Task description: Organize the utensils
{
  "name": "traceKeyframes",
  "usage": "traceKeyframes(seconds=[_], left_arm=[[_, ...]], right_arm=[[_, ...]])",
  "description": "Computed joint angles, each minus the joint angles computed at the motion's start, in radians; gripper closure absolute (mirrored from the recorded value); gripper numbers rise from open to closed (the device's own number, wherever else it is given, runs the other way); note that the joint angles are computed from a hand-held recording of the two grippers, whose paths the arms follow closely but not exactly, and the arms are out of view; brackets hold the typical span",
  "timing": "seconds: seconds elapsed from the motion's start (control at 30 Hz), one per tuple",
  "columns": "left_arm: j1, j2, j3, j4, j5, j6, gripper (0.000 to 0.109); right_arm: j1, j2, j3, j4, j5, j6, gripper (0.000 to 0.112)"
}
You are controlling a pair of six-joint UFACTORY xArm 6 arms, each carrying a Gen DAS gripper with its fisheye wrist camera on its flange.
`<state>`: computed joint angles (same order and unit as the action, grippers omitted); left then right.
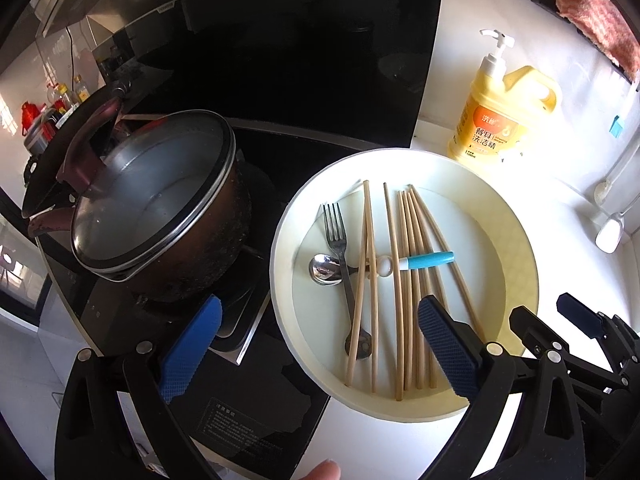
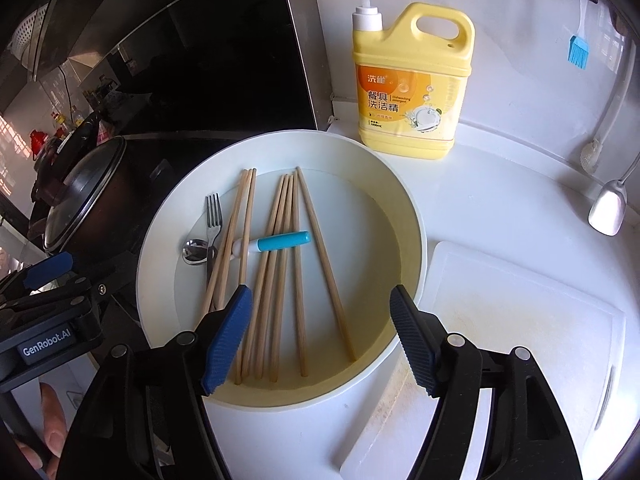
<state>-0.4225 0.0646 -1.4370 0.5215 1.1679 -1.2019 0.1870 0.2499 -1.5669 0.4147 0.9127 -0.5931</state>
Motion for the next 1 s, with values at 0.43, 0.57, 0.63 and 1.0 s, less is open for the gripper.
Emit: traceKeyframes(seconds=[0.43,0.57,0.63,1.0], left_arm=[[-0.004,-0.020,0.007,0.011,0.018,-0.006,0.012],[-0.005,-0.021,0.008,0.013,0.019,-0.006,0.012],[-0.006,-0.022,0.008,0.013,0.019,-0.009,0.012],[-0.007,-0.018,0.005,0.013,0.019,-0.011,0.012]], right_arm=[[0.006,-0.012,0.009,-0.011,0.002,-0.008,0.044],[0.007,-0.015,0.014,-0.010,-0.003,-0.009,0.044],[0.007,-0.014,0.013,-0.011,-0.001,-0.008,0.044],[0.006,-0.011,0.006,-0.016,0.008,-0.003,0.044]])
